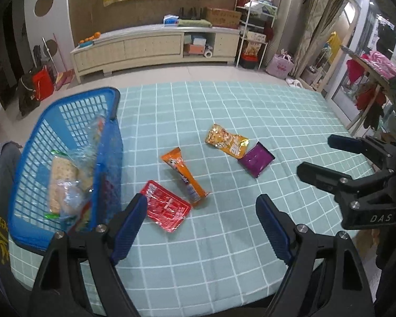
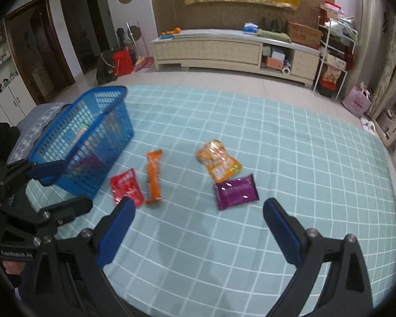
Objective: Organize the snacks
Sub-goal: 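Withdraw both open tools from the basket toward the remaining snacks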
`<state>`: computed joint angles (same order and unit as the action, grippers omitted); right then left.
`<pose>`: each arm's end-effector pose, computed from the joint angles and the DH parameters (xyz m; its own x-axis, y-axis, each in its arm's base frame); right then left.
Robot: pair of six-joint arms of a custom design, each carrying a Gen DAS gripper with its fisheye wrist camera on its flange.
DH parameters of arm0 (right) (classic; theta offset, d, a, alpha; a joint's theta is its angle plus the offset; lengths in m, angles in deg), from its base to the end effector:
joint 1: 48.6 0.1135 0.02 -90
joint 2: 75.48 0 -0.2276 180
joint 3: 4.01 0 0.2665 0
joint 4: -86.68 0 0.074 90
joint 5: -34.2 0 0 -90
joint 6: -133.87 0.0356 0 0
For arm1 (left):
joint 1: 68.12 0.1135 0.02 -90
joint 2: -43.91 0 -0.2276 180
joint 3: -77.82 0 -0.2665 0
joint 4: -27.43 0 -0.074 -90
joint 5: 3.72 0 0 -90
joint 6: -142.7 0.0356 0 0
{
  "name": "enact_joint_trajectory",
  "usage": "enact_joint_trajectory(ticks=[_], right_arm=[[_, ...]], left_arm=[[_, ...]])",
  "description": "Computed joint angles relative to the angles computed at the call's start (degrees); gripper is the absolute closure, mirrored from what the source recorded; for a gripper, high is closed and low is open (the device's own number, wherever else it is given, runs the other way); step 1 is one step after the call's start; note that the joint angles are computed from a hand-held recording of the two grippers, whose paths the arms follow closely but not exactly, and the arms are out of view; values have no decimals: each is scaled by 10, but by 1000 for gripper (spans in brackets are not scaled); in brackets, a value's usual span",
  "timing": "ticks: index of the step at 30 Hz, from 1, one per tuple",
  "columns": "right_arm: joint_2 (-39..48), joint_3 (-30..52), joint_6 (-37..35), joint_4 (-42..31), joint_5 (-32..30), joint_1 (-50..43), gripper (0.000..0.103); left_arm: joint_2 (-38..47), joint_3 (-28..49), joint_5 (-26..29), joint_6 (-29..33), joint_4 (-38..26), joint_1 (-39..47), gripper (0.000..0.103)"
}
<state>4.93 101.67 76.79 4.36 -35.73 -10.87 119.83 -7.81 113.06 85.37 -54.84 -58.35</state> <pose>0.2301 0.1626 0.3615 -0.7893 0.0347 -0.6131 0.0021 0.9985 0.0539 0.2630 0.0290 0.3237 -0.7205 0.3649 -0.5897 0.5148 0.8512 -0.1022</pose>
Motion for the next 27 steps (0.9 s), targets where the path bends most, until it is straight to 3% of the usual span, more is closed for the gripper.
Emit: enact_joint_trajectory(ticks=[5,13,27], right_arm=[[-32,-74,-39,42,-32,-54,4],[-14,-145,-100,103,-74,-118,4],[48,-183,-173,223,-146,-193,4]], left_arm=[[26,-19,-27,-53,30,-39,20],[95,-28,-67,-129,100,-82,20],[213,10,-114,-144,150,-107,21]])
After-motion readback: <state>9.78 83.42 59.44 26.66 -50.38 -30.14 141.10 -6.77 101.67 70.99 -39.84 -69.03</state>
